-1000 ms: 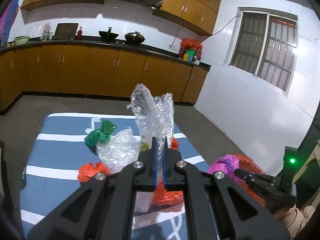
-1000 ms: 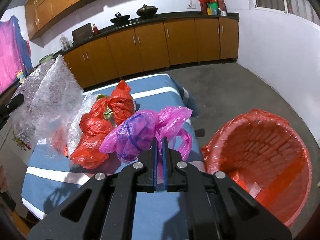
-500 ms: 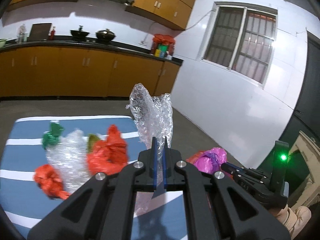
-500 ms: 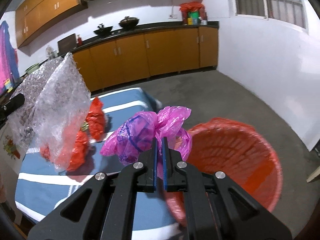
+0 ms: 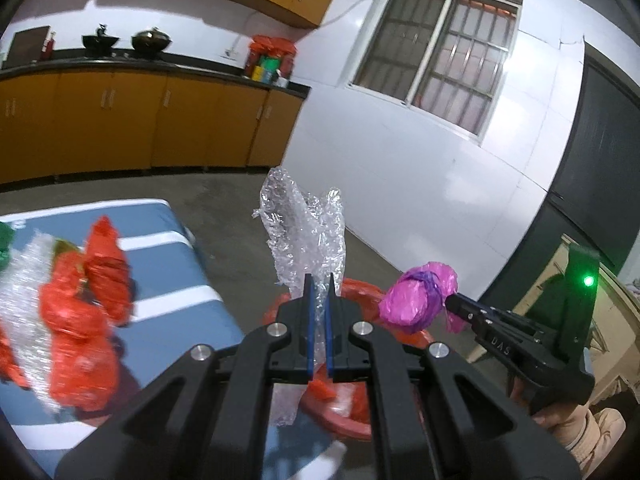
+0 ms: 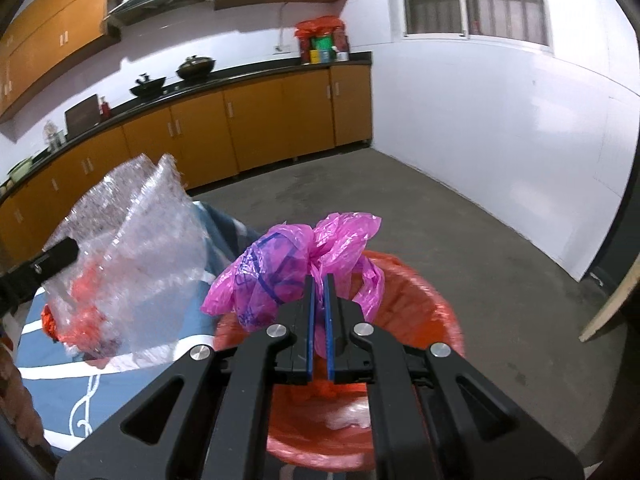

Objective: Collect trash
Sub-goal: 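Carry the bubble wrap and pink bag to the basket and release both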

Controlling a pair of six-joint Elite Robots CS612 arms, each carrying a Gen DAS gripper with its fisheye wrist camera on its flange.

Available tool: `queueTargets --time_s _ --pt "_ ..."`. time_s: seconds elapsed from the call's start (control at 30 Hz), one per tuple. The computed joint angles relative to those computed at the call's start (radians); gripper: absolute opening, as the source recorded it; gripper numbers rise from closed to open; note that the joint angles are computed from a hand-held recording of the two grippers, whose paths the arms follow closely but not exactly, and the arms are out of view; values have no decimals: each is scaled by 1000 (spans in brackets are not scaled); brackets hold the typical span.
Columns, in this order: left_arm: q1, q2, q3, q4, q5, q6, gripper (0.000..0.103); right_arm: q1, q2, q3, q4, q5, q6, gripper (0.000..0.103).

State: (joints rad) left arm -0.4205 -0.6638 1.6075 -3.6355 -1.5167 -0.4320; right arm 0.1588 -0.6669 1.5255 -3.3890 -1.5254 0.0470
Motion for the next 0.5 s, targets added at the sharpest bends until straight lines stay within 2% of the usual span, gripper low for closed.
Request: queueTargets --time_s 0.3,0.5 --pt "-18 52 -82 54 -80 -2 6 -18 -6 21 -15 -35 32 5" --pt "-24 75 -119 82 -101 0 6 -22 -1 17 -5 -42 49 5"
